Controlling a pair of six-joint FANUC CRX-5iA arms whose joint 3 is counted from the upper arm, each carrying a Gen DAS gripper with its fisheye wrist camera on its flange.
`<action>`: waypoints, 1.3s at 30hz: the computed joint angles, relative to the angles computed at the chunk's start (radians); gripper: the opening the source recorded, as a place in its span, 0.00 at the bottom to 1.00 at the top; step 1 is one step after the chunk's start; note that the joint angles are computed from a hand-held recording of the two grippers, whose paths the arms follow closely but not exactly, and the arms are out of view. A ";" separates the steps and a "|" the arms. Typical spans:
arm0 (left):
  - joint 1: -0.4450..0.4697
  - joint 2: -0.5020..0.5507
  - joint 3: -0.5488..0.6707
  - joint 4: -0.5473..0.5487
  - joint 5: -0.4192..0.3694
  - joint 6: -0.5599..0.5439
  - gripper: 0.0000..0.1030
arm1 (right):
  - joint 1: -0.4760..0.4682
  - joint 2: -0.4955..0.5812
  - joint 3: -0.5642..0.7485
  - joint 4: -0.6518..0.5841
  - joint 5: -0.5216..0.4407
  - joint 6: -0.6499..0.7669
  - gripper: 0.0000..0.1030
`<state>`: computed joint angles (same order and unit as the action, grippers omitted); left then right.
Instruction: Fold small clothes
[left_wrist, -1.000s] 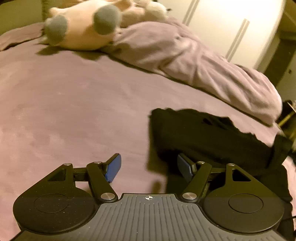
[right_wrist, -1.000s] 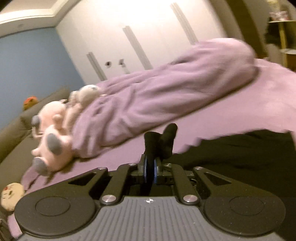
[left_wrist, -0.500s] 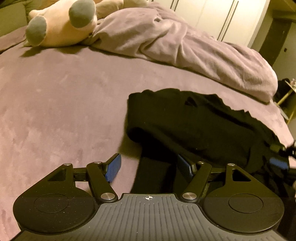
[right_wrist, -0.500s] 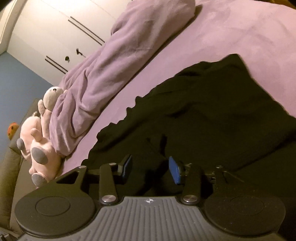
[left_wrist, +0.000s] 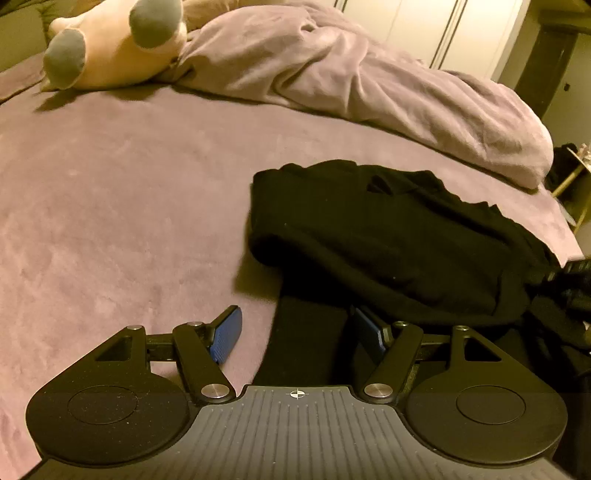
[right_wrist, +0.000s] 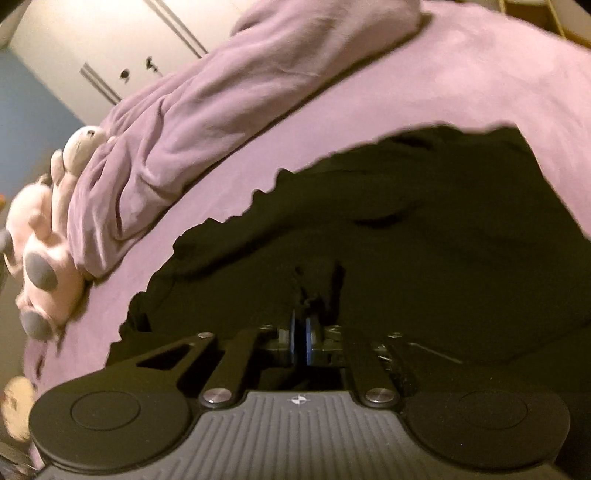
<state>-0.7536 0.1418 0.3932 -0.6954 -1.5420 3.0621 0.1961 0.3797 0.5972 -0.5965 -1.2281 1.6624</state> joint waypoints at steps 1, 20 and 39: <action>0.001 0.002 0.003 -0.002 -0.002 -0.003 0.71 | 0.004 -0.009 0.000 -0.008 0.017 0.025 0.04; 0.035 0.043 0.043 -0.017 -0.027 -0.060 0.74 | -0.190 -0.015 -0.075 -0.095 0.127 0.038 0.04; 0.045 0.073 0.097 -0.062 -0.010 -0.120 0.74 | -0.231 -0.037 -0.095 -0.131 0.133 0.145 0.21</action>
